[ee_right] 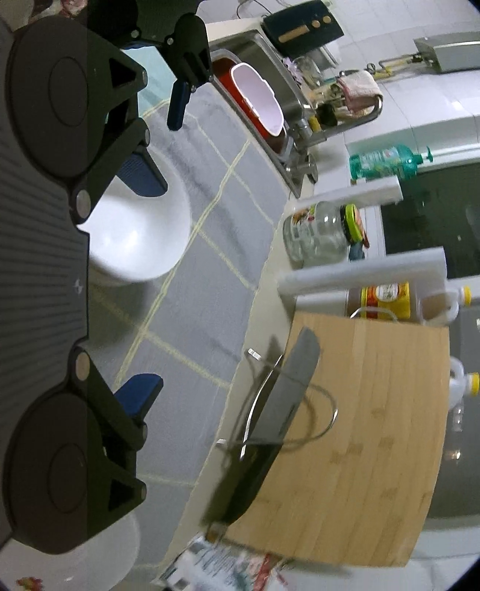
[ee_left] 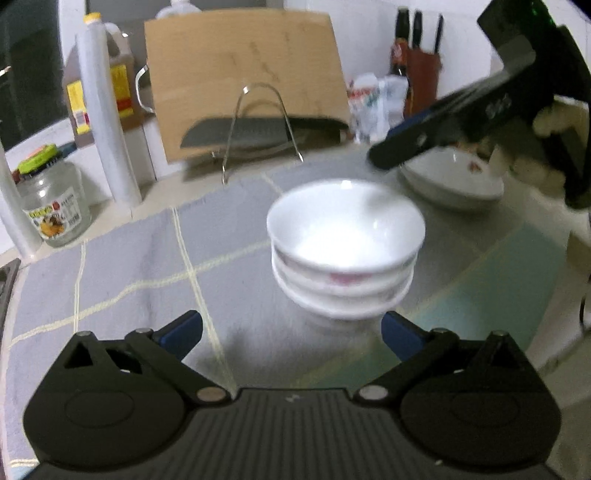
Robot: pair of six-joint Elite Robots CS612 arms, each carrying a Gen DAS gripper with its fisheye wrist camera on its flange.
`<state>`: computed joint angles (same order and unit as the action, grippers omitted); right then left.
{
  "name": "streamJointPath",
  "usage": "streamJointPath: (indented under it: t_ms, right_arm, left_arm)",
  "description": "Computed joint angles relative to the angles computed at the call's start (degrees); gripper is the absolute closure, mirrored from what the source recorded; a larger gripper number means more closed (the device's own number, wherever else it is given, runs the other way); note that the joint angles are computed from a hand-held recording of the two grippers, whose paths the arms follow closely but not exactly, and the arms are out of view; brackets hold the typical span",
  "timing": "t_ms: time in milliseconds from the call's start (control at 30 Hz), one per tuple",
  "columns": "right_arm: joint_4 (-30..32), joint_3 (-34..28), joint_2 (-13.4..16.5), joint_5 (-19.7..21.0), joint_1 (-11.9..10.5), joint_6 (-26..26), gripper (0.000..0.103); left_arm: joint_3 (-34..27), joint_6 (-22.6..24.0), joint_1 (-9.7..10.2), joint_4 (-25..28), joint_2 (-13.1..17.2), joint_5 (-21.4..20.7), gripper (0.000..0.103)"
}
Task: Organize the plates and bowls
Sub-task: 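Lower the pink-flowered bowl into the white bowls and open both tools, then grip the stack of three bowls with the left tool while the right tool grips it too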
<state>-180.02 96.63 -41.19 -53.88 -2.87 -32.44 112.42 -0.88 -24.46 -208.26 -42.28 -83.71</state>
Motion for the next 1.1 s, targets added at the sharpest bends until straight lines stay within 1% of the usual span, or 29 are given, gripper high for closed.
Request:
streamJointPath:
  t_ms: [167,267,367,433,500,600,733,867,933,1100]
  right_arm:
    - [1.19,1.52,-0.37,-2.41,-0.96,-1.16,0.000]
    - [3.30,2.18,-0.29,-2.67,-1.30,-2.76,0.000]
    - [4.74,2.53,-0.16,-5.05,-0.68,-5.25,0.000]
    - [3.16,3.10,0.14,-6.15,-0.27,-7.40,0.000]
    - [3.79,3.21,0.42,-7.05,0.14,-9.22,0.000]
    - [4.95,2.77,1.26,-8.47,0.80,-11.76,0.000]
    - [5.83,2.04,2.21,-8.61,1.19,-13.30,0.000]
    - [7.46,1.10,2.88,-8.88,1.48,-14.88,0.000]
    - [6.39,1.03,3.17,-9.32,1.79,-16.50,0.000]
    - [6.80,0.18,3.80,-7.02,1.70,-18.78,0.000]
  left_arm:
    - [-0.59,0.97,0.86,3.37,0.50,-3.67,0.001]
    - [-1.62,1.32,1.17,4.55,1.22,-5.17,0.001]
    - [-2.67,1.87,1.61,6.02,1.78,-7.16,0.001]
    - [-3.46,2.29,1.81,7.07,2.23,-7.97,0.001]
    - [-4.27,2.75,2.07,8.23,2.62,-9.07,0.001]
    - [-5.14,3.49,2.19,10.47,2.88,-9.67,0.001]
    - [-5.62,6.83,1.92,10.38,3.30,-9.02,0.000]
    - [-6.10,8.65,2.50,9.20,3.91,-10.99,0.000]
    - [-6.20,9.42,2.69,8.29,4.22,-11.75,0.000]
    - [-6.54,10.03,2.89,6.52,4.86,-12.53,0.000]
